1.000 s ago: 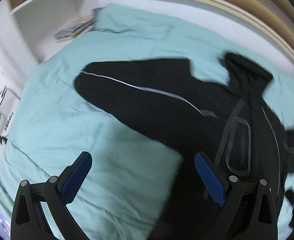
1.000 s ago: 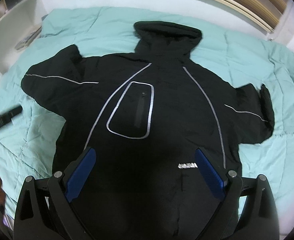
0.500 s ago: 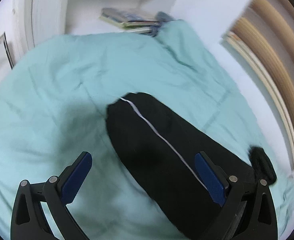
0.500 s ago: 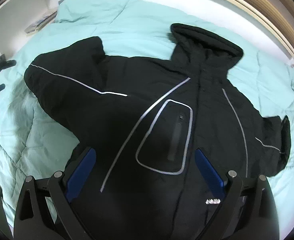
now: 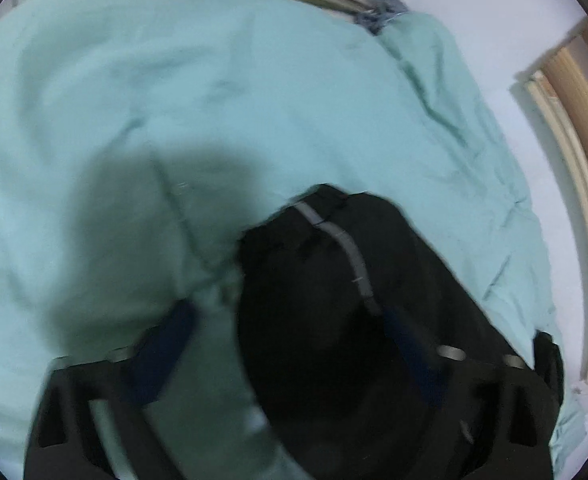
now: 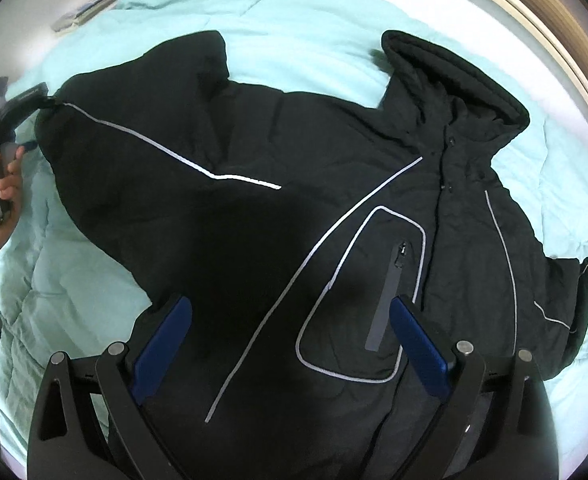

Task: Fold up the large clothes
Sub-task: 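Grasp the cuff of the sleeve nearest the left tool with the left gripper, then lift the sleeve cuff with the left gripper and fold it across the jacket body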

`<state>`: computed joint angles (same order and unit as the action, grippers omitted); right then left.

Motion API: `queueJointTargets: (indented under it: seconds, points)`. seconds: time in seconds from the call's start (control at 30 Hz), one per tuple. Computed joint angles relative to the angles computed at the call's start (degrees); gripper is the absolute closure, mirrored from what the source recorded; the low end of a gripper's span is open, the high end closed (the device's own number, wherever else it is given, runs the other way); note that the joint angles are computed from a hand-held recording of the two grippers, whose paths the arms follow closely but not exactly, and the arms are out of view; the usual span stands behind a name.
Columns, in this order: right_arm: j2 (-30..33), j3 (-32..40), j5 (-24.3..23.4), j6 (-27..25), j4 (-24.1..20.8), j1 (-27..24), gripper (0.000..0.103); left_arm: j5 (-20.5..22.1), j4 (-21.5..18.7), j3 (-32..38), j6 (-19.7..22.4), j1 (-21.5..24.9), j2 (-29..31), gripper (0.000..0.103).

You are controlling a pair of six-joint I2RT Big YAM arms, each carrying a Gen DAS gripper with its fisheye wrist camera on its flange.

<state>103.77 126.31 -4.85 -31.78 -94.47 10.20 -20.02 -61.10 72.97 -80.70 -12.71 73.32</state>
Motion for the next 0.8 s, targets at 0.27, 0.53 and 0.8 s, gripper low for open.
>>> queueJointTargets:
  seconds: [0.27,0.53,0.8]
  points:
    - [2.03,0.86,-2.23,2.13,3.67,1.41,0.004,-11.48,-11.19,10.43,2.81,-5.91,2.61,0.087]
    - [9.4,12.43,-16.33,9.41,0.74,4.24,0.019,-20.94,-30.12,14.74,-17.03,-14.28,-2.33,0.088]
    - [8.46,3.81,-18.82,6.13,3.84,10.86,0.049,-13.18,-33.03,9.96,-21.97,-14.68,0.09,0.088]
